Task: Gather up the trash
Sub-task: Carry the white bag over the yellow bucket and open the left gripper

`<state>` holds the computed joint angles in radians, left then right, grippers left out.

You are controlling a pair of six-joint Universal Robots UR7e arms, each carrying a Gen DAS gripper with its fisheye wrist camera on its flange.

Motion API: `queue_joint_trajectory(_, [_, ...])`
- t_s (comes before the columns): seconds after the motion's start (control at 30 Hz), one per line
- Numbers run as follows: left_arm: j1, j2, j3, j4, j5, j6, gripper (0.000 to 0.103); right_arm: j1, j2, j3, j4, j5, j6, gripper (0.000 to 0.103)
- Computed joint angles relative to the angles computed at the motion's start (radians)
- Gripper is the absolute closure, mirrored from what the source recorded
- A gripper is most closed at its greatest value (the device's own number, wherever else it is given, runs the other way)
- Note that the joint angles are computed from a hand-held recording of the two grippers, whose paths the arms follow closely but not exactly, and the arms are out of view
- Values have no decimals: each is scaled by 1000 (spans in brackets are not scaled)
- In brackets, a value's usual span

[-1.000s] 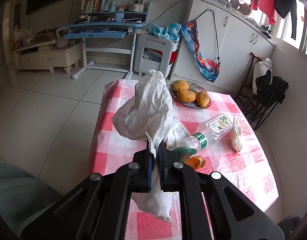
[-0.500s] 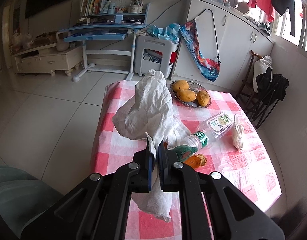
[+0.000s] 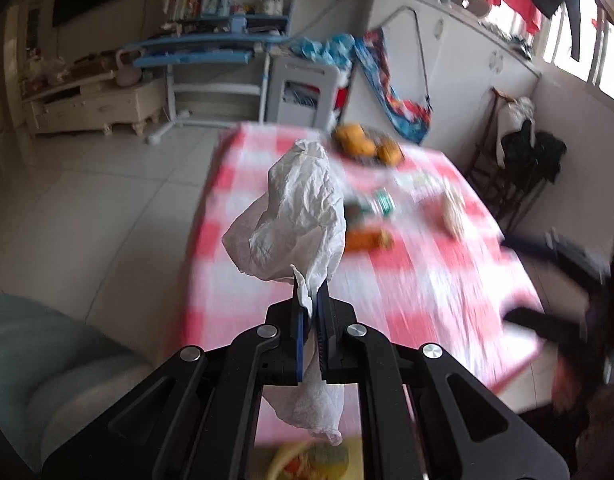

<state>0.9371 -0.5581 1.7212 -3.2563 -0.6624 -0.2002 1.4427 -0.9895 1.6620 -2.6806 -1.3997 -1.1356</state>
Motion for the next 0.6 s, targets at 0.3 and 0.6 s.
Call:
queue_joint_trajectory(0.3, [-82,-12,178,152,-64,-187,97,-2,-20,33,-45,27,12,22])
queue_joint_trajectory(0.6, [-76,2,163,461,-231,-330,58,-1,-17,51,-71,-7,-6,22])
